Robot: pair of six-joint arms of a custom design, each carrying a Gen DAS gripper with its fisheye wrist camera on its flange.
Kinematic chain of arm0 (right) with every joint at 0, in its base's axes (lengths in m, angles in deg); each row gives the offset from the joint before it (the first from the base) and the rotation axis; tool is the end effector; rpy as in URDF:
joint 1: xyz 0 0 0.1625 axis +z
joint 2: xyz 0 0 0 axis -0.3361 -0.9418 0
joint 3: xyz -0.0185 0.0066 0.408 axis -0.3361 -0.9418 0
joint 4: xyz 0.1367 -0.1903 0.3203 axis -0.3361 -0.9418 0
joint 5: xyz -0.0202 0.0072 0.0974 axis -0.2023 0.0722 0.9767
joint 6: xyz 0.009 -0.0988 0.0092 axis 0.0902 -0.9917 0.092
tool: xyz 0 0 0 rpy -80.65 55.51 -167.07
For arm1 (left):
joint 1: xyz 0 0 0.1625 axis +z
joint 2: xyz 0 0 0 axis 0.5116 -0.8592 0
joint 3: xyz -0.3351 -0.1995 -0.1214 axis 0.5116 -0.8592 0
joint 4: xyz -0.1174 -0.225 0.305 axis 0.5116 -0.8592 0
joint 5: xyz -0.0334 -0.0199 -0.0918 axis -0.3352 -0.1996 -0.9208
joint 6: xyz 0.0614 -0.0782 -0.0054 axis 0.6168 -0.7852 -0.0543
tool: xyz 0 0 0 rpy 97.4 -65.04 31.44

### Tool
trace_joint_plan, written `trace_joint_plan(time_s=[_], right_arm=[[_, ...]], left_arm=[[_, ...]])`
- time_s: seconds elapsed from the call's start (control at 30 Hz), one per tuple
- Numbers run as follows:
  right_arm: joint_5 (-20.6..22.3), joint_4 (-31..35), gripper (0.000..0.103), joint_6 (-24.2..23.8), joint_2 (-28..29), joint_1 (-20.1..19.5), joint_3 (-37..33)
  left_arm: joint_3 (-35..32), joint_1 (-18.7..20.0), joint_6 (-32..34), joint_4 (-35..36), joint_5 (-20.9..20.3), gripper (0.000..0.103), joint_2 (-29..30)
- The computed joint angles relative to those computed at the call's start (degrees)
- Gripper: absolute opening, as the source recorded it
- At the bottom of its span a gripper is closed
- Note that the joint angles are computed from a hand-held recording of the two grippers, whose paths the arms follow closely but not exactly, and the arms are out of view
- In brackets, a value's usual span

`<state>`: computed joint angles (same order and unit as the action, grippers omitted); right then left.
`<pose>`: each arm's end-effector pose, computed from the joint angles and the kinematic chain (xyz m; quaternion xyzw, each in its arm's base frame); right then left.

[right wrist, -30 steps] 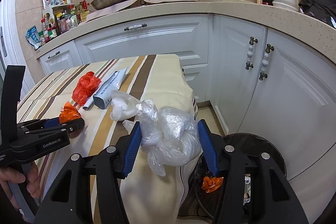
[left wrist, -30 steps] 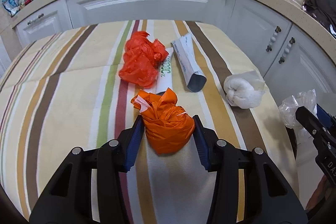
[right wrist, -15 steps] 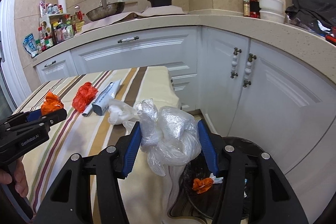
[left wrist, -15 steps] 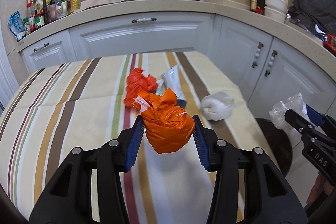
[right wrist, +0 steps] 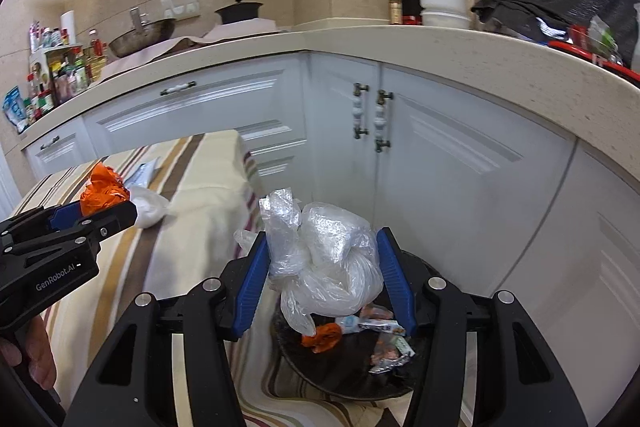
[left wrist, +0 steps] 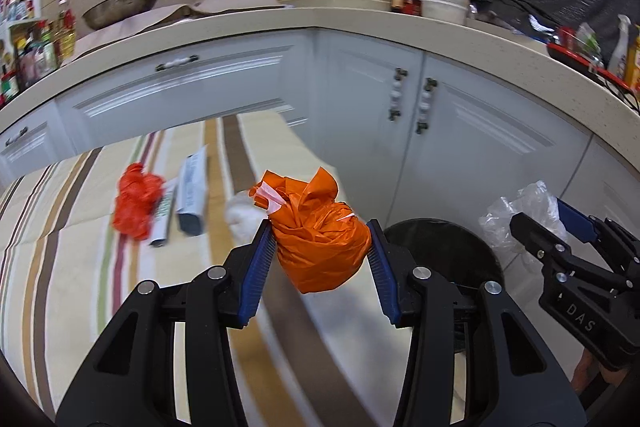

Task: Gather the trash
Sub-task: 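Carry both bags over the black bin and open both tools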

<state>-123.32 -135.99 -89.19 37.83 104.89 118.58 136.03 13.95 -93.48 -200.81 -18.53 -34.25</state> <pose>0.0605 -0.7150 0.2866 0.2670 -0.8350 0.4084 0.2545 -0.3788 -0.6880 0.0230 0.1419 0.8181 -0.4285 0.3563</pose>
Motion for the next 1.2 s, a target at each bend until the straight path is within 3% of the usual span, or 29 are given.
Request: trace_joint_plan(time_s=[0.37, 0.7, 0.77, 0.8, 0.83, 0.97, 1.03, 1.2], right_arm=[[-0.86, -1.01, 0.054, 1.83, 0.08, -2.51, -2.11], [-0.91, 0.39, 0.054, 2.51, 2.58, -4.13, -6.87], [-0.89, 1.2, 0.055, 2.72, 3.51, -4.37, -8.45], [-0.94, 1.6, 0.057, 2.83, 4.09, -4.48, -9.37], [-1.16, 1.73, 0.062, 3.03, 4.88, -4.62, -10.5], [-1.82, 2.77, 0.065, 4.39, 6.28, -4.82, -12.85], [-1.77, 2.59, 0.065, 4.68, 6.2, -4.84, -12.78], [-1.79, 1.49, 0.066, 4.26, 5.41, -4.53, -11.57]], left_arm=[[-16.13, 0.55, 1.12, 11.71, -3.49, 0.045, 9.3], [-35.65, 1.81, 0.44, 25.16, -4.05, 0.046, 19.65], [-40.6, 2.04, 0.74, 27.79, -3.52, 0.05, 22.21], [-44.46, 2.19, 0.16, 30.91, -3.01, 0.062, 24.05], [-47.0, 2.34, -0.76, 33.04, -2.96, 0.066, 25.16], [-56.71, 2.48, 0.36, 36.99, -2.3, 0.069, 29.88], [-57.75, 2.42, 1.37, 36.43, -1.79, 0.072, 30.54], [-48.94, 2.35, 1.32, 31.6, -1.36, 0.074, 26.14]])
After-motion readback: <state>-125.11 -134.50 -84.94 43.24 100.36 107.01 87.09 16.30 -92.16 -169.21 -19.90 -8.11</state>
